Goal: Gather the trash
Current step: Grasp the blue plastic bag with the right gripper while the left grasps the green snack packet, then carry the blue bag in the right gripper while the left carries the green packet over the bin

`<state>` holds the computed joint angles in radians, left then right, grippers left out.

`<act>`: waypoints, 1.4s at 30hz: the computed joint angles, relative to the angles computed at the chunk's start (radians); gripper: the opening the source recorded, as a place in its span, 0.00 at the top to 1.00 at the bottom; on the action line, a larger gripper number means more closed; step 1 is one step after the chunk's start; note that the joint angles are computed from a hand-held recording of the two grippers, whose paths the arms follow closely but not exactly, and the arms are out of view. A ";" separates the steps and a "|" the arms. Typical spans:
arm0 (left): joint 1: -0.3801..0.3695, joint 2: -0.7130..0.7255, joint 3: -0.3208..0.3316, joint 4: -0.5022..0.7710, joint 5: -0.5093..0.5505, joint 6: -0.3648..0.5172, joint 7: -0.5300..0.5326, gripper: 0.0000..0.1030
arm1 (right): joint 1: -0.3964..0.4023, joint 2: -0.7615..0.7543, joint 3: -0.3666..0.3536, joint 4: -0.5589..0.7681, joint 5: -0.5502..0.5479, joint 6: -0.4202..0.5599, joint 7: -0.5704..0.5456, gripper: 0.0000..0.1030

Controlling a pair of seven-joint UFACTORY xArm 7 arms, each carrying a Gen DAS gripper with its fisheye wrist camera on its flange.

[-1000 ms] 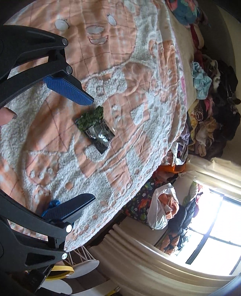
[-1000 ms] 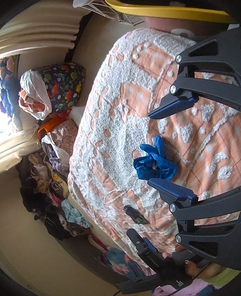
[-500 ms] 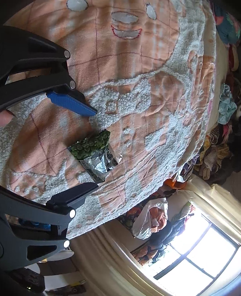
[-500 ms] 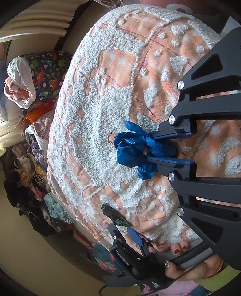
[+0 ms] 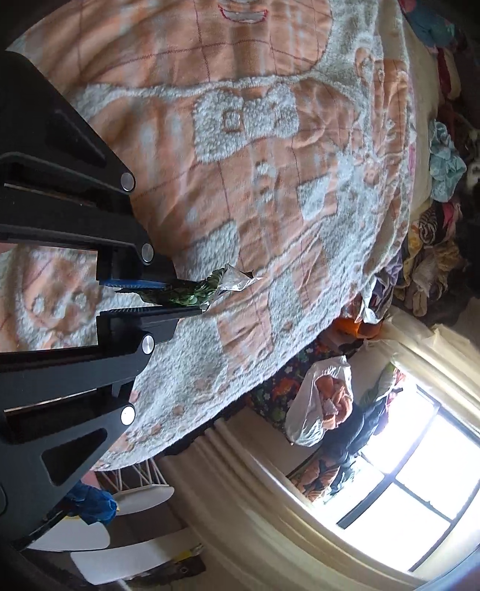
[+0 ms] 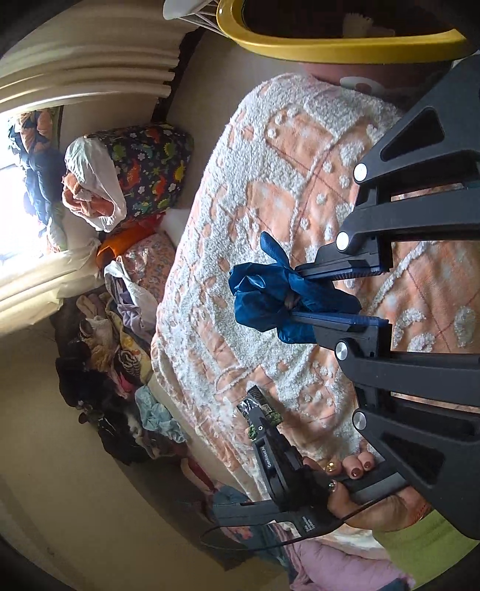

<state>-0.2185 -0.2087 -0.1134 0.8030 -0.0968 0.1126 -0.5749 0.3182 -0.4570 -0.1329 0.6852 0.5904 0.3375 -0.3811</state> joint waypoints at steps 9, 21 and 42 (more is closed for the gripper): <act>-0.088 0.014 -0.023 0.072 -0.016 0.011 0.086 0.97 | -0.077 -0.087 -0.036 -0.040 -0.052 -0.008 0.053 0.85; -0.187 0.037 -0.044 0.131 -0.070 0.022 0.229 0.97 | -0.178 -0.157 -0.087 -0.086 -0.147 -0.028 0.123 0.85; -0.337 0.095 -0.089 0.231 -0.212 0.044 0.476 0.97 | -0.337 -0.186 -0.169 -0.105 -0.217 -0.052 0.196 0.85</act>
<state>-0.5554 -0.1139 -0.2021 1.0342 -0.3088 0.1570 -0.0993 -0.0186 -0.6427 -0.3022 0.5802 0.3736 0.2852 -0.1852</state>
